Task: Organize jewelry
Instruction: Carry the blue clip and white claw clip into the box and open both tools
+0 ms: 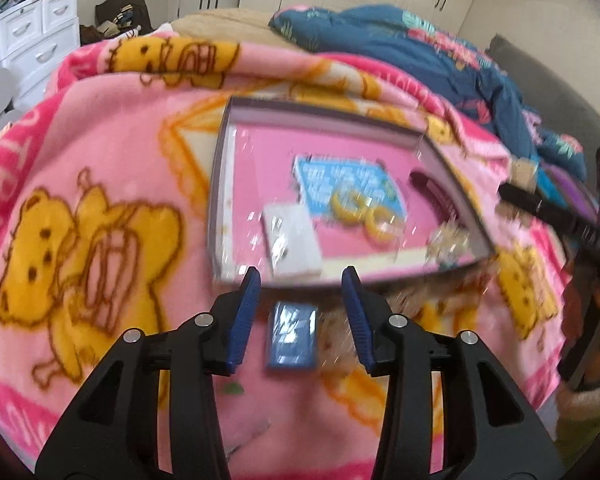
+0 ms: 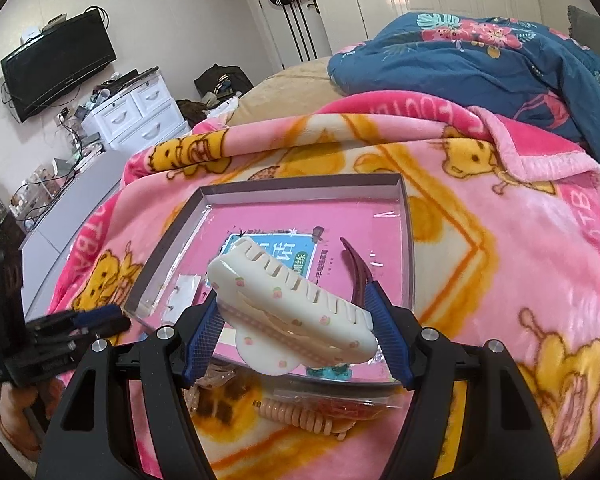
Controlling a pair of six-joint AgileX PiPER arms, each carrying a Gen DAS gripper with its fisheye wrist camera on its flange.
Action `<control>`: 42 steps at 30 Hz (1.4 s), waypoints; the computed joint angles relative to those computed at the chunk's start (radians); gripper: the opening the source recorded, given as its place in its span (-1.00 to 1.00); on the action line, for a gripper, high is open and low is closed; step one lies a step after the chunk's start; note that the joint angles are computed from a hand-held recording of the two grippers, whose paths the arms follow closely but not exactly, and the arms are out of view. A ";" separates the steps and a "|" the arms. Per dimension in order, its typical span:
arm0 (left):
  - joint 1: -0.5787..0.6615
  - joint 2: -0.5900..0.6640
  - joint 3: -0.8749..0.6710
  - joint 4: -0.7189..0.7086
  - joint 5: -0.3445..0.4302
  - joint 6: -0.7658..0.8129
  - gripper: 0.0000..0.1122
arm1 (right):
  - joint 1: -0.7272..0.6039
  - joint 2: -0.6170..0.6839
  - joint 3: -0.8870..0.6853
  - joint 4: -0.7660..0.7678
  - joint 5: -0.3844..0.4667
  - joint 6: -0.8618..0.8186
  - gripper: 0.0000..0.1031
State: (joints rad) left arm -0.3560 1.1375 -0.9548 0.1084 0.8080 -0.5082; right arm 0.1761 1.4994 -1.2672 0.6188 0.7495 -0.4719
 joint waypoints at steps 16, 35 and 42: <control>0.057 0.001 0.114 -0.173 -0.068 0.115 -0.56 | -0.002 0.006 0.021 0.031 -0.004 -0.027 0.31; 0.146 0.195 -0.129 -0.128 -0.070 0.172 -0.56 | 0.089 0.160 -0.086 -0.186 -0.081 0.156 0.32; 0.138 0.225 -0.135 -0.110 -0.086 0.146 -0.56 | 0.119 0.189 -0.091 -0.226 -0.096 0.197 0.33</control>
State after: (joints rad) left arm -0.2182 1.3626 -1.0899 -0.0013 0.7218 -0.3620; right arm 0.2949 1.6881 -1.3579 0.3923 0.6536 -0.2745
